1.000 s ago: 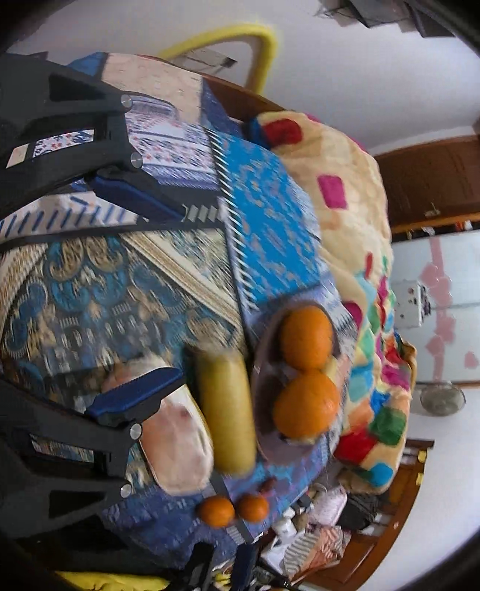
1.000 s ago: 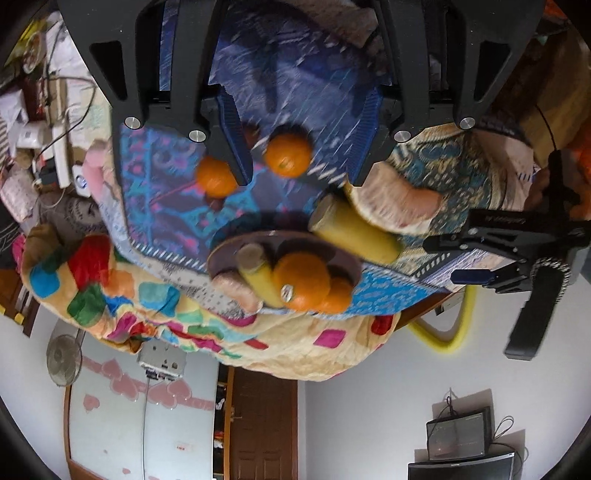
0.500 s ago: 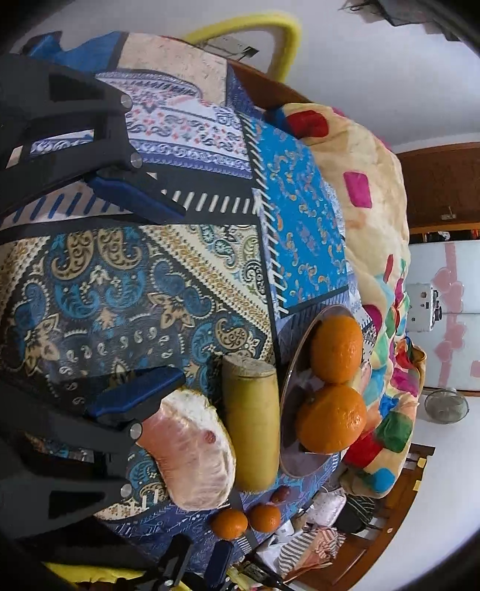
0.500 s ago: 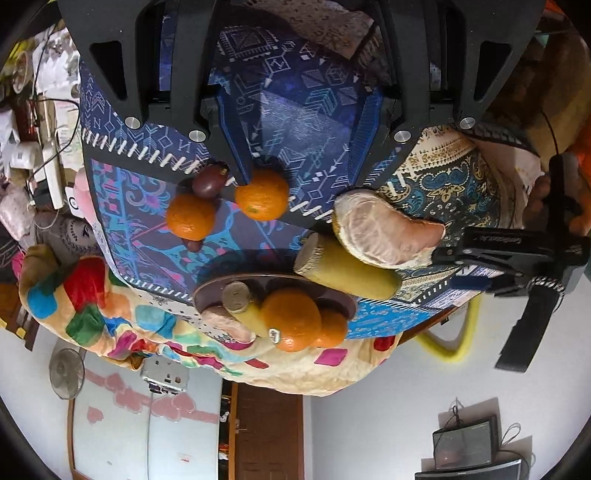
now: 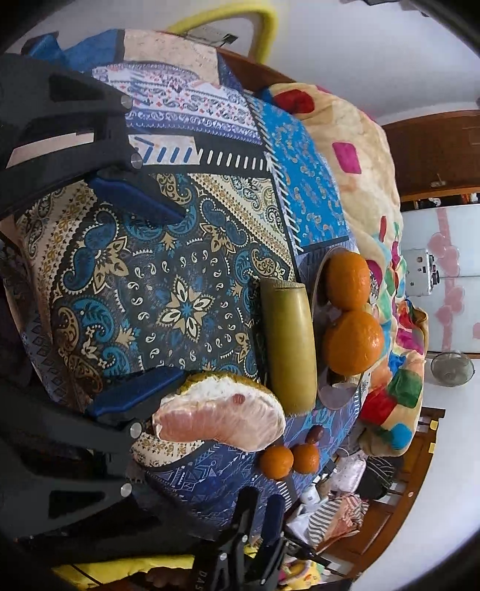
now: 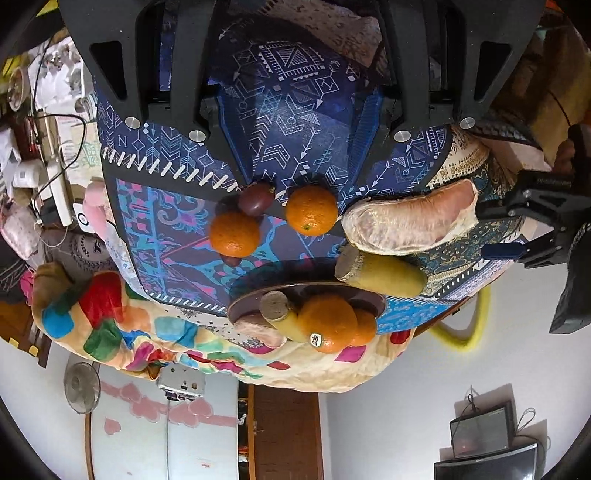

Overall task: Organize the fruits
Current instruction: 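Grasp a second pomelo segment with the left tool while the right grasps a mandarin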

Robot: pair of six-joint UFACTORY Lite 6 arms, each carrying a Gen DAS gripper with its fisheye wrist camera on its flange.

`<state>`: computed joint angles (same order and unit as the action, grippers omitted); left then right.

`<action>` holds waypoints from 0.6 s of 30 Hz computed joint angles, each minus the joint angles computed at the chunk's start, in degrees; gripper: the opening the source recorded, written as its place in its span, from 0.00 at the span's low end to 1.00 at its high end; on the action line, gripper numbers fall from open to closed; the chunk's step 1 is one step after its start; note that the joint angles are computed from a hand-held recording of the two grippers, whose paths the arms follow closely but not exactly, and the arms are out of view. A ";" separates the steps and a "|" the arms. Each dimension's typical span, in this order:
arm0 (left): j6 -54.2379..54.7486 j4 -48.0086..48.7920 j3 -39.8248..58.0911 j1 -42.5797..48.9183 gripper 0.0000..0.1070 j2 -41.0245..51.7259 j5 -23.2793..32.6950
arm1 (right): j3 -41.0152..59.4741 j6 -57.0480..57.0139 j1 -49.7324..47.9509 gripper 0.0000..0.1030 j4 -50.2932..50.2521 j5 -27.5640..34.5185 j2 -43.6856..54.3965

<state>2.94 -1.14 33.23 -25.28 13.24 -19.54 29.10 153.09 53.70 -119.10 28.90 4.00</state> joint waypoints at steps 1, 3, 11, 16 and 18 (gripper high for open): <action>1.79 -2.11 0.22 -0.56 0.74 -0.36 0.72 | 0.06 0.31 -0.13 0.48 -0.45 -0.01 -0.02; 2.49 -2.92 0.89 -0.61 0.74 -0.66 1.95 | -0.08 1.52 -0.34 0.49 -1.68 0.20 -0.17; -3.24 1.81 1.44 1.36 0.75 -3.89 3.50 | 2.01 3.87 -2.49 0.48 -7.28 -0.85 1.07; -10.84 9.74 3.09 0.33 0.75 -2.92 4.79 | 5.98 4.11 -4.78 0.47 -10.54 -2.73 5.24; -9.30 8.16 4.43 -1.27 0.75 -1.45 5.45 | 6.73 4.42 -5.24 0.43 -11.66 -3.10 6.14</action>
<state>-6.36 7.03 37.65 -26.55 11.78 -14.10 35.83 157.51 48.46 -130.76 25.80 10.14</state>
